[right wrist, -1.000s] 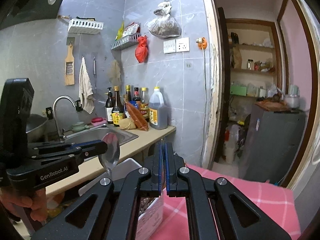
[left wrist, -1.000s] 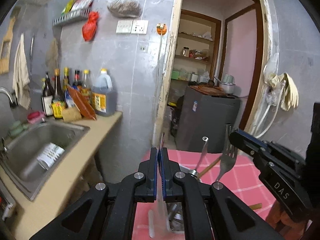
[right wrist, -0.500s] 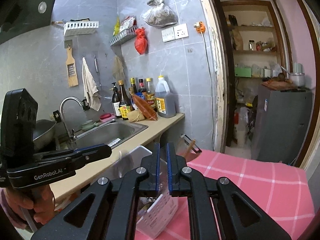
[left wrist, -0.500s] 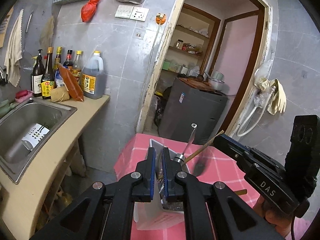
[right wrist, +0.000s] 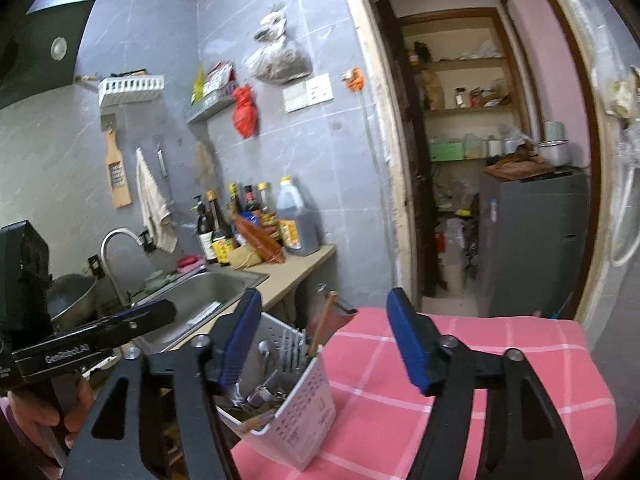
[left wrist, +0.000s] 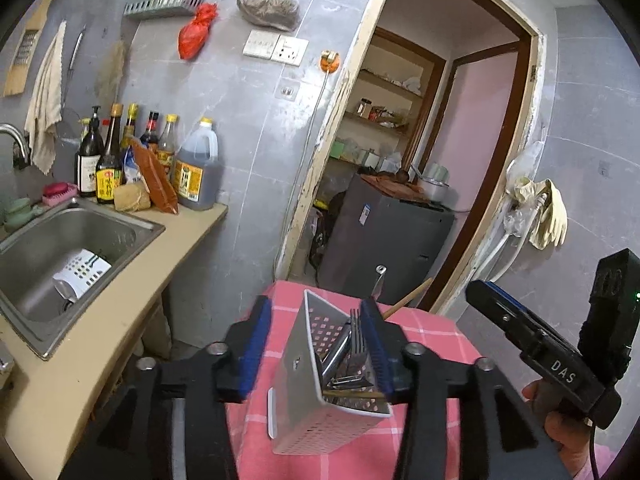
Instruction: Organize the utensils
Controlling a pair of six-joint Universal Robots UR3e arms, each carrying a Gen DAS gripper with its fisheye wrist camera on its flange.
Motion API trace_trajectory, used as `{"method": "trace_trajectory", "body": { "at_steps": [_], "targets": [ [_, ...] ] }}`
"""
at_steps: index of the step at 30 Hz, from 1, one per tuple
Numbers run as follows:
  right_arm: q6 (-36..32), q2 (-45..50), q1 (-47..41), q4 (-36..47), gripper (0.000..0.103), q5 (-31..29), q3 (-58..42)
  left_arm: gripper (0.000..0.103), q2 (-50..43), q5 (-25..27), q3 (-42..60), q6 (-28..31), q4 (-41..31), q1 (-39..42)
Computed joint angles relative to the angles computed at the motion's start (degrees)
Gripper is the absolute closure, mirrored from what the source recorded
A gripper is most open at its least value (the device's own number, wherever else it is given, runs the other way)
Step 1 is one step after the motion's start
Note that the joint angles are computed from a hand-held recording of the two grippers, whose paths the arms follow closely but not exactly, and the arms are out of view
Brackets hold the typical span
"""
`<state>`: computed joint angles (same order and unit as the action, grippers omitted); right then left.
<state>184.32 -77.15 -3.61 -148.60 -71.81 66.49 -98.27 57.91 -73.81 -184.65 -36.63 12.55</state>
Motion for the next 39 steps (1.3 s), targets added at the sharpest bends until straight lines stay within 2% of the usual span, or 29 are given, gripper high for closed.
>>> {"method": "trace_trajectory", "body": {
  "at_steps": [3,5,7,13,17,25,30,39],
  "targets": [
    [0.51,-3.15,-0.88,0.15,0.03,-1.45,2.44,0.043,2.1,0.23,-1.47,0.17,0.69,0.07],
    [0.84,-5.29,-1.53,0.06,0.026,-2.36,4.3,0.03,3.29,0.72,-2.41,0.26,1.02,0.02],
    [1.05,-7.05,-2.12,0.46,0.022,-3.14,5.39,0.021,4.48,1.25,-3.53,0.5,1.38,-0.1],
    [1.7,-14.2,-4.13,1.78,0.009,-6.0,10.73,0.005,9.53,2.67,-8.47,2.61,2.07,-0.25],
    [1.87,-18.98,-5.37,4.01,0.003,-7.59,13.68,0.004,12.95,1.72,-11.97,3.42,1.78,0.58],
    [2.24,-26.08,-4.42,7.43,0.001,-11.87,17.93,0.003,18.72,-0.35,-17.09,5.76,1.49,2.61],
    [2.75,-29.48,-0.22,6.69,0.001,-18.61,21.17,0.003,22.32,-2.87,-19.88,7.78,-0.37,4.89],
    [4.76,-35.46,4.44,9.33,0.001,-25.62,26.06,0.002,30.38,-7.7,-25.86,14.28,-4.84,9.78]
  ]
}}
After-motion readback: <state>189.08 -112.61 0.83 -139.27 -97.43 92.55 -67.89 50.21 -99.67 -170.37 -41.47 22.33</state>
